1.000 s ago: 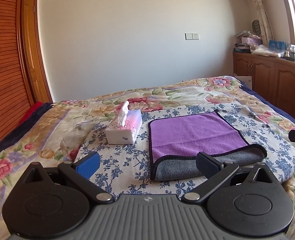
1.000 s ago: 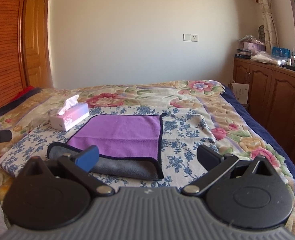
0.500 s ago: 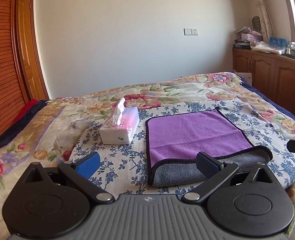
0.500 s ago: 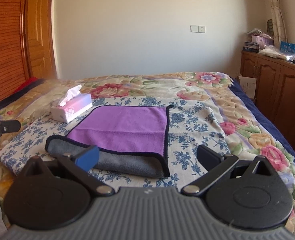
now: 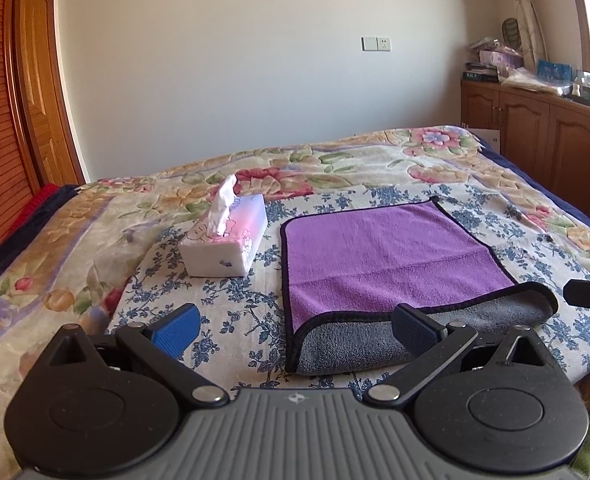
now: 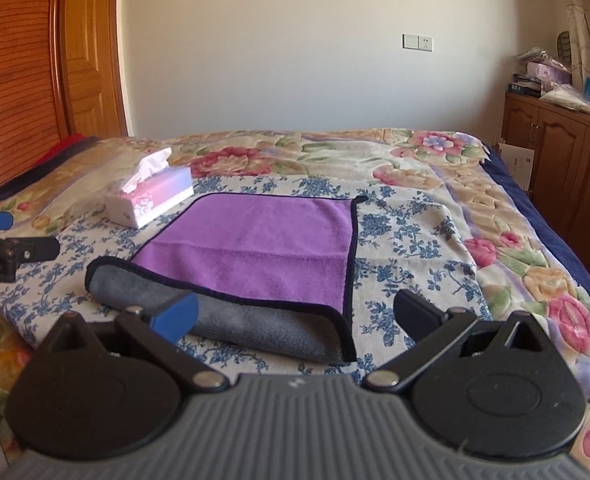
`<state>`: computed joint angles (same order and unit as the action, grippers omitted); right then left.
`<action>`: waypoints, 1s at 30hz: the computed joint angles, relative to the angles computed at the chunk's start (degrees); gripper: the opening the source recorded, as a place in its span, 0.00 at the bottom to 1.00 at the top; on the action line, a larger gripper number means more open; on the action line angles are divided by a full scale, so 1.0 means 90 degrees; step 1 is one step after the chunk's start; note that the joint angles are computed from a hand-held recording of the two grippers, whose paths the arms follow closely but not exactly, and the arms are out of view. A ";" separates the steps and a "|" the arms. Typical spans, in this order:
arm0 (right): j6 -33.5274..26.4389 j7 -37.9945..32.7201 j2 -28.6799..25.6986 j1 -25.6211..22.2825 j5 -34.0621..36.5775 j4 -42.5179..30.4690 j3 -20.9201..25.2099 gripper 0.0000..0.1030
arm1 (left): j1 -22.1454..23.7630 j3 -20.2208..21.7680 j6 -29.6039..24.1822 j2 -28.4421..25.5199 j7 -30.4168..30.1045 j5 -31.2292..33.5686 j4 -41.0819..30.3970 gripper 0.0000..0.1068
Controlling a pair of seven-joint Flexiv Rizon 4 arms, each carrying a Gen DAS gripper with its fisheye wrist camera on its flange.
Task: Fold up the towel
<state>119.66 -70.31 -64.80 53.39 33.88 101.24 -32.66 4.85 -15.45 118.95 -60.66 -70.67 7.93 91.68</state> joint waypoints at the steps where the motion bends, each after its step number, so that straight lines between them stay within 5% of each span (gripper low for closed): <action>1: -0.0020 0.0003 0.0003 -0.0036 -0.0027 -0.0021 0.0023 1.00 | -0.0011 0.0002 -0.0044 -0.0021 0.0008 -0.0017 -0.0044 0.96; 20: -0.0358 0.0281 -0.0076 -0.0643 -0.0712 -0.0417 0.0267 1.00 | -0.0023 -0.0281 -0.0909 -0.0531 0.0527 -0.0337 -0.0895 0.96; 30: -0.0573 0.0603 -0.0174 -0.0902 -0.1253 -0.0578 0.0330 1.00 | 0.0282 -0.0892 -0.1420 -0.0815 0.0949 -0.0451 -0.1204 0.89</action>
